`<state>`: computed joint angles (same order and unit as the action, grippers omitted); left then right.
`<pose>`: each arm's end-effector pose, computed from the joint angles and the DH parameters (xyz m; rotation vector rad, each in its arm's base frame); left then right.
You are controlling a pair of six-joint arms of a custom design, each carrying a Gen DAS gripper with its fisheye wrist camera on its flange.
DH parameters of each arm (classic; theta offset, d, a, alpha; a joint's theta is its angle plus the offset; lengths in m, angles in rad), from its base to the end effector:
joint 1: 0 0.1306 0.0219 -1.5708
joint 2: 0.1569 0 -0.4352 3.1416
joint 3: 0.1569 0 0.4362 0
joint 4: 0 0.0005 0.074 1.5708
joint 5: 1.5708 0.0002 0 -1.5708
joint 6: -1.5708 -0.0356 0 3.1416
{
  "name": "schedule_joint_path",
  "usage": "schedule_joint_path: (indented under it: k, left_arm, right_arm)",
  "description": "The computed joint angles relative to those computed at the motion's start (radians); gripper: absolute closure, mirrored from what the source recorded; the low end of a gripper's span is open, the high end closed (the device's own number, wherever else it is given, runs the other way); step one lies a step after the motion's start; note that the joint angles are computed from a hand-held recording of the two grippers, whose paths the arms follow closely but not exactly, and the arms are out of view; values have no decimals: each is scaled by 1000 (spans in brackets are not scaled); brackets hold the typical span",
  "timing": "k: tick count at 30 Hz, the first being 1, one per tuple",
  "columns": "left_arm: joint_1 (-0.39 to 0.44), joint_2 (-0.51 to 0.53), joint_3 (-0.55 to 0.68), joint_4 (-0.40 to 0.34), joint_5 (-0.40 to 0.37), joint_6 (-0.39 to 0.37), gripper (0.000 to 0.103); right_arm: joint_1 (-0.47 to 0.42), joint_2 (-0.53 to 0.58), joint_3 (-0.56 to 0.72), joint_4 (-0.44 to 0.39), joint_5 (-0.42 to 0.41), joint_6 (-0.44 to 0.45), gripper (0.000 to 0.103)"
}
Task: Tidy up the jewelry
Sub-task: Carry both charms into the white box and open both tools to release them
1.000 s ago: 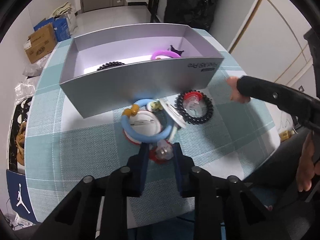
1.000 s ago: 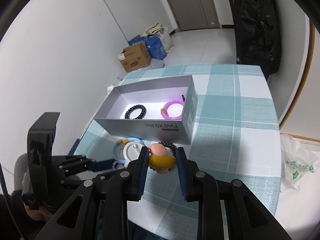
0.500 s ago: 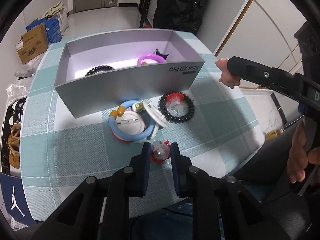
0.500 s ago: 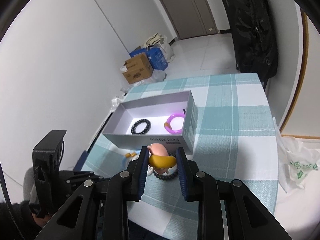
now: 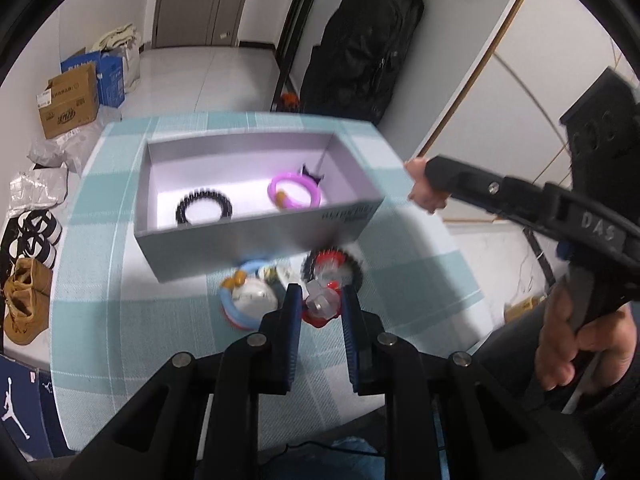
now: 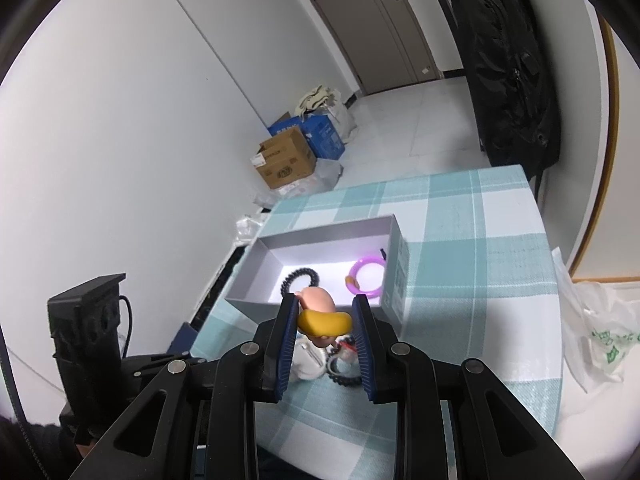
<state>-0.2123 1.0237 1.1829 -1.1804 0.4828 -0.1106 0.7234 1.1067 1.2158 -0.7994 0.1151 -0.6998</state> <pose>0.3307 -0.0887 0.5121 0.5829 2.4812 -0.6616 0.3089 0.2667 0.5231 0.0358 2.3331 0.6158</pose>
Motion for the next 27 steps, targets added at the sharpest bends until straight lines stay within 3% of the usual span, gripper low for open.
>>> schedule_joint_path:
  k: [10, 11, 12, 19, 25, 27]
  left_arm:
    - [37, 56, 53, 68, 51, 102, 88]
    - [40, 64, 58, 74, 55, 113, 88]
    - [45, 70, 62, 79, 60, 117, 88]
    - [46, 123, 97, 87, 54, 137, 88]
    - [56, 164, 130, 61, 69, 120, 88]
    - [60, 167, 134, 67, 66, 122, 88]
  right_arm:
    - [-32, 37, 30, 62, -58, -9, 78]
    - [-34, 45, 36, 66, -66, -8, 91]
    - [-34, 52, 42, 65, -72, -9, 95]
    - [-60, 116, 79, 67, -109, -10, 95]
    - [-76, 104, 51, 63, -178, -4, 92]
    - [-64, 82, 30, 52, -188, 4, 81]
